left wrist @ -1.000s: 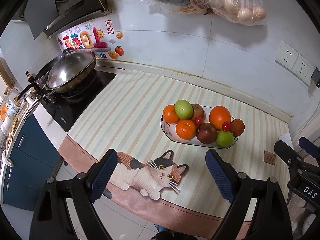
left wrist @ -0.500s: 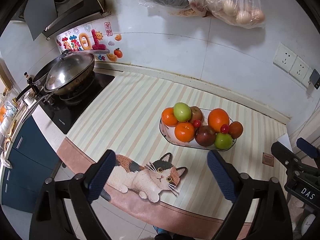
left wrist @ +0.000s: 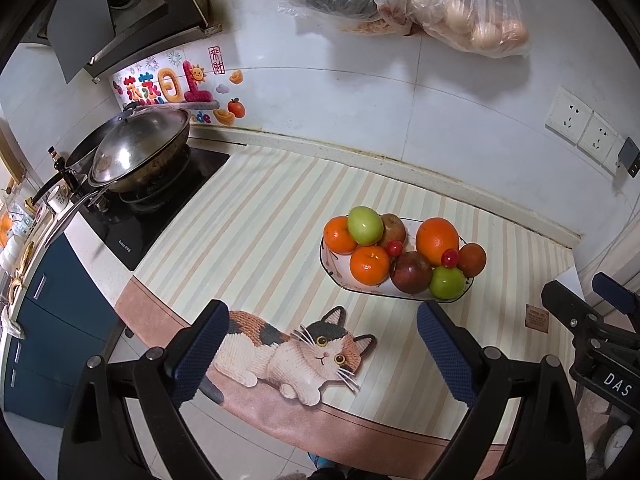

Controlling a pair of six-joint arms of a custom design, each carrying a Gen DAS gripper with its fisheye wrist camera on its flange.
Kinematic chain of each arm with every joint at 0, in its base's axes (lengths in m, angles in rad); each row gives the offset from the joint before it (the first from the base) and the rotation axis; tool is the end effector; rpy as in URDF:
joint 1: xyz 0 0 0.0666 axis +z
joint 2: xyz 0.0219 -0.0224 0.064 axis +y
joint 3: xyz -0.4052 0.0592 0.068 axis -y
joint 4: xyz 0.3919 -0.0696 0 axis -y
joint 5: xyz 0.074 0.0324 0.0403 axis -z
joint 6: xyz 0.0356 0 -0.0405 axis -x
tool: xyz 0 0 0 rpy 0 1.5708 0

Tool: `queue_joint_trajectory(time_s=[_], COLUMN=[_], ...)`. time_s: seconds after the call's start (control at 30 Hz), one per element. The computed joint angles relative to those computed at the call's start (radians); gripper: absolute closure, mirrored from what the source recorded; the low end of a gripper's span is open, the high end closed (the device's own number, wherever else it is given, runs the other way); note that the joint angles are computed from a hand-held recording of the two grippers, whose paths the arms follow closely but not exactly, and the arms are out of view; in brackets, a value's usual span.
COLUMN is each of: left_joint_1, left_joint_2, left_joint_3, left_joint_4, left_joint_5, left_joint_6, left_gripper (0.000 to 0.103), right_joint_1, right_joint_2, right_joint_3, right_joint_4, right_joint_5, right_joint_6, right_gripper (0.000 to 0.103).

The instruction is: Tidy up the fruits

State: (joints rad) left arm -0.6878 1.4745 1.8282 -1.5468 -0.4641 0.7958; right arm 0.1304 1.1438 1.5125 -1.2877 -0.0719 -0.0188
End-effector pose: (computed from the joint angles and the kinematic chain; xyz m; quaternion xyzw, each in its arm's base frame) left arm 0.3630 -0.2782 0.5778 -0.0947 0.9522 0.0431 0.2873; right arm 0.3446 0.0474 0.5816 -0.0643 0.9446 0.0578 0.3165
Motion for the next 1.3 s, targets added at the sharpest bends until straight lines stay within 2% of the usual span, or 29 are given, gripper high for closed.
queue_joint_trajectory(time_s=[1.3], left_joint_1=[-0.006], left_joint_2=[-0.016], left_joint_3=[-0.011], left_joint_4=[0.004], left_joint_5=[-0.016], left_joint_6=[-0.004], left_gripper=[0.006], right_joint_1=[0.010], right_joint_2=[-0.021], right_joint_3=[-0.006], right_joint_4=[-0.009], right_joint_5=[-0.009], right_joint_6=[-0.004], right_gripper=[0.004])
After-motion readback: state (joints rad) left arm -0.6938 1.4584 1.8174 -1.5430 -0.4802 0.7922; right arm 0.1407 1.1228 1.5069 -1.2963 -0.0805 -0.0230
